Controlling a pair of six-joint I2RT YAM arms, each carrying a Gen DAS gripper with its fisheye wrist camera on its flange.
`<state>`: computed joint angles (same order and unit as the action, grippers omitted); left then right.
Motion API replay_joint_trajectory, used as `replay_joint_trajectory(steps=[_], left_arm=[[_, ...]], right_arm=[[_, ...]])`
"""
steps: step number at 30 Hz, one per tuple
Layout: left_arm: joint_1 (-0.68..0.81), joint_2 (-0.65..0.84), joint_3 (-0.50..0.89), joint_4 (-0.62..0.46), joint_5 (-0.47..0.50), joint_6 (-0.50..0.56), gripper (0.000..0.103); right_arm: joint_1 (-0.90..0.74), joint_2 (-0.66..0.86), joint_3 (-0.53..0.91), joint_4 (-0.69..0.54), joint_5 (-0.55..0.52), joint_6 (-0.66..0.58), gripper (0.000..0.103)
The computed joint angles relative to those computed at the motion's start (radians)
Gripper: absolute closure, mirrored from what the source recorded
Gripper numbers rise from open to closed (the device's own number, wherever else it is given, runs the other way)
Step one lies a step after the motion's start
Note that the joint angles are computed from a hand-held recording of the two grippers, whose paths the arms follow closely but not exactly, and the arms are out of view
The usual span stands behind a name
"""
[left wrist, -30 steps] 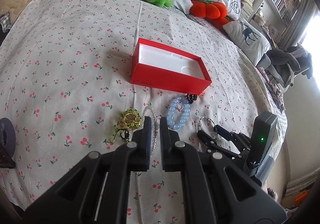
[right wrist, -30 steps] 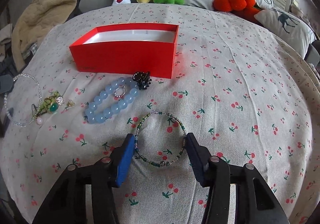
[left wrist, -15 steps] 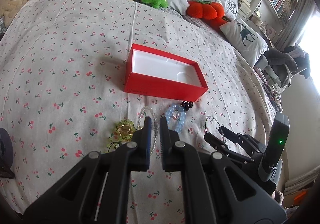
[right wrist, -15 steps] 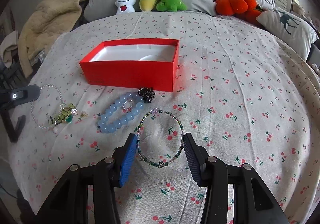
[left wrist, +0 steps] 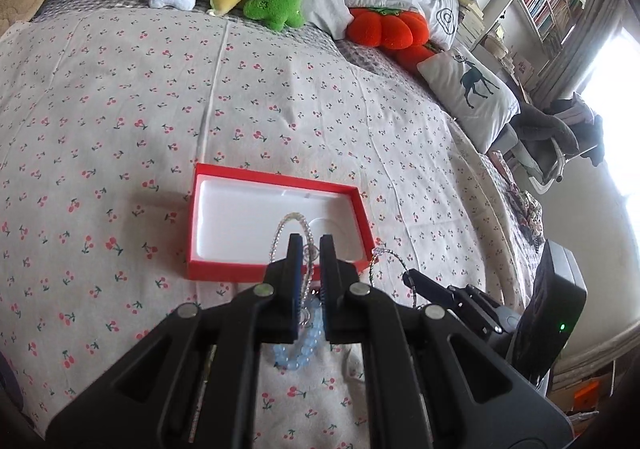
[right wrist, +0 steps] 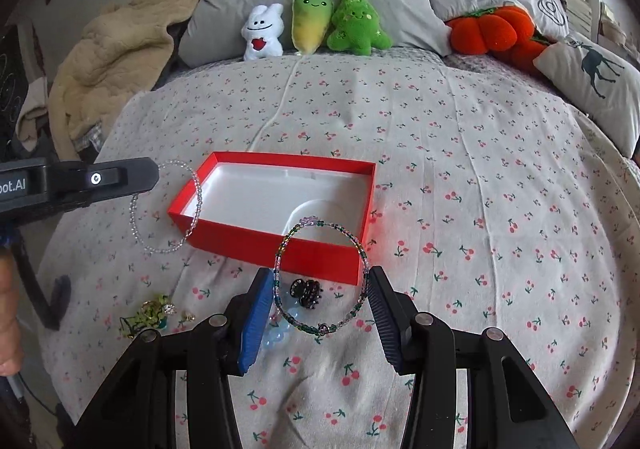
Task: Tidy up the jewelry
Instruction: 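Lift both held bracelets and carry them over the red box, then open both tools to drop the bracelets into the red box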
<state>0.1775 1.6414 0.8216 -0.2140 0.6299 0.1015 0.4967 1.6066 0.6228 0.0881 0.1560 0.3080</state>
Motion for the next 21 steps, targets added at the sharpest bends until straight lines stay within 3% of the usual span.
replay_joint_trajectory(steps=[7,21], left_arm=[[-0.034,0.223,0.15,0.052,0.067,-0.121,0.094],[-0.034,0.306,0.168,0.096,-0.204,-0.053,0.094]], right_arm=[[-0.054,0.08,0.089,-0.011,-0.047,-0.041,0.054],[-0.046,0.241,0.248,-0.056,-0.049,-0.109,0.054]])
